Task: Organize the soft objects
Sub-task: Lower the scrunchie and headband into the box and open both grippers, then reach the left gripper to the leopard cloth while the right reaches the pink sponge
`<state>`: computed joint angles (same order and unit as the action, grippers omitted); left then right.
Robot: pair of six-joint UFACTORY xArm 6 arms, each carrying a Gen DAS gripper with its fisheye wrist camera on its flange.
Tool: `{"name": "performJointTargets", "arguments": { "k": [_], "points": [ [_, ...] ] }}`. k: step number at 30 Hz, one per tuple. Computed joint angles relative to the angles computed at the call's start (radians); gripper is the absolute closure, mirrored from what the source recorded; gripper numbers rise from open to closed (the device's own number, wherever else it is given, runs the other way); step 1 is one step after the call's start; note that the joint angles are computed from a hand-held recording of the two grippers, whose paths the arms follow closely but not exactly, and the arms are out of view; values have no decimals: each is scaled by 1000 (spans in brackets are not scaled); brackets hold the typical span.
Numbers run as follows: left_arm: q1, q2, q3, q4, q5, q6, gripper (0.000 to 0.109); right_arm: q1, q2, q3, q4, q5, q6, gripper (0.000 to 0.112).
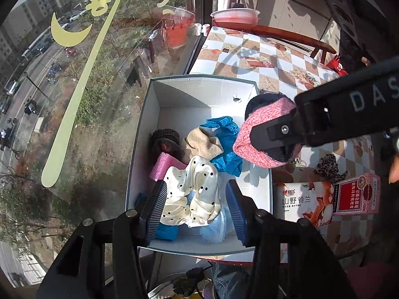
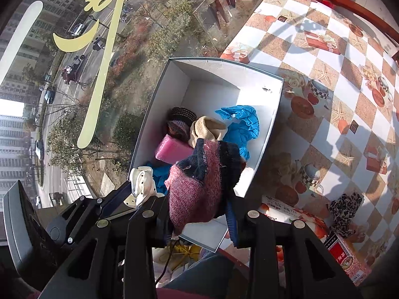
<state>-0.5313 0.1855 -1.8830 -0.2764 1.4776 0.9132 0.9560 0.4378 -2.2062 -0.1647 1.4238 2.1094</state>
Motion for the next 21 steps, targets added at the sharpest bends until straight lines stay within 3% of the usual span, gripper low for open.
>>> {"name": "performJointTargets", "arguments": {
  "k": [1,2,3,4,7,14,18,21],
  "points": [
    [1,8,-15,-6,15,-2,26,4,-17,25,-12,-14,15,51],
    [2,11,-19,-14,21,-4,16,9,-27,36,-25,-8,32,36],
    [3,10,-20,-21,22,-4,14,15,-39,46,-32,3,49,25],
    [4,12,-24,-29,29,-2,13,22,-61,70,-37,6,70,23],
    [-1,29,-53,-38,70,-11,6,51,-159,192,-40,-13,160,22],
    [-29,1,-17,-99,90,24,6,183,-297,313,-29,89,422,22],
    [-64,10,-38,-108,117,17,6,257,-229,217,-97,68,486,22],
    [-88,25,-59,-99,131,-4,6,281,-111,94,-118,-18,464,22]
  ]
}}
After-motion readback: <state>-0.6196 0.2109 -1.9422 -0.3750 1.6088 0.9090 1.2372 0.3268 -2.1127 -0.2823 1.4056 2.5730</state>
